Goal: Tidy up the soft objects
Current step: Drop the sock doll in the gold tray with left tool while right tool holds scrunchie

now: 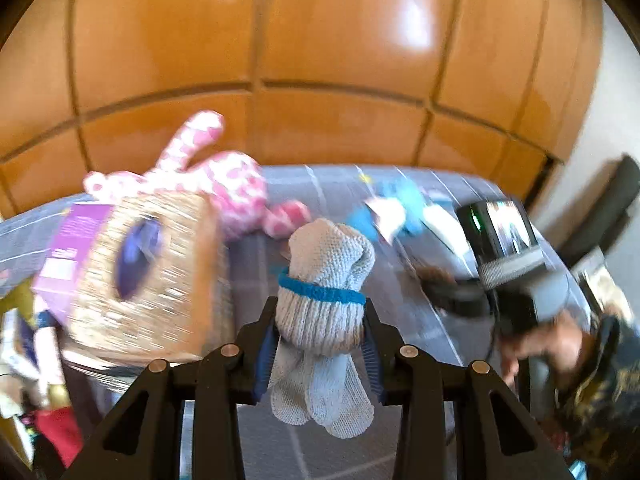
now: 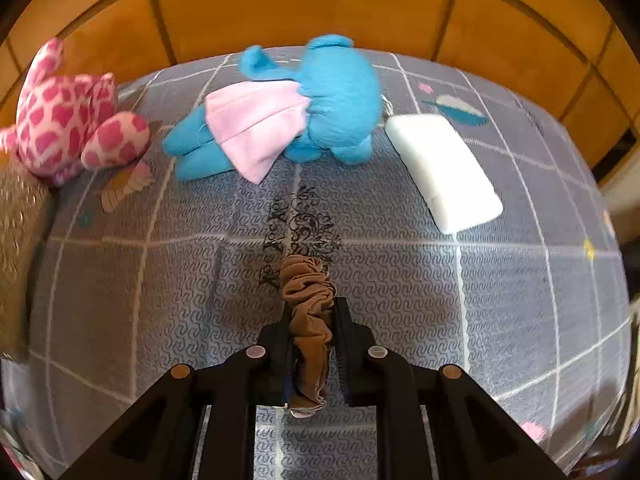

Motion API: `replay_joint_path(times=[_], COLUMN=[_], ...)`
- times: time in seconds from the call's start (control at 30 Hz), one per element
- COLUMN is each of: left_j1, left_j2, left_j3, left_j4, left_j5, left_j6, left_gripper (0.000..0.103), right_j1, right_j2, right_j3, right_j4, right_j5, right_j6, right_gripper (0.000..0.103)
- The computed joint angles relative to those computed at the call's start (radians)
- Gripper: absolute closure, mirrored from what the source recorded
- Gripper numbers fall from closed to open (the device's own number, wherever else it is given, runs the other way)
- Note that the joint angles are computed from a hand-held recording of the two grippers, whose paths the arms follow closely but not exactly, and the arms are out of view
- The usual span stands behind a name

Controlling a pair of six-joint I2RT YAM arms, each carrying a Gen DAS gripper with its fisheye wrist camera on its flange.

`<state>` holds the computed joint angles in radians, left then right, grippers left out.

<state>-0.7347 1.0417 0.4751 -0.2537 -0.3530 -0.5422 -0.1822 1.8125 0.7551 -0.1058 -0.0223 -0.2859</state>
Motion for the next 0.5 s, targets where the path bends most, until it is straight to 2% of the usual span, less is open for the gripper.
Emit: replay_joint_path(times=[0.2, 0.33, 0.5], left_j1=[0.176, 0.296, 0.437], left_j2=[-0.113, -0.188, -0.332], left_j3=[-0.001, -0.011, -0.047], left_j4=[-0.054, -0.082, -0.157], left_j5=[0.022, 0.048, 0.067], left_j6=[0.057, 0.094, 0.142], left_gripper=[0.065, 0.065, 0.065], right_j1=[0.069, 0.049, 0.100], right_j2=[-0.028, -0.042, -0.032], right_j3=[-0.057, -0.069, -0.089], right_j4=[0.053, 0.065, 0.103], right_j5=[0.065, 0.072, 0.108], right_j6=[0.018, -0.017, 0.009], right_gripper=[0.087, 0.087, 0.087])
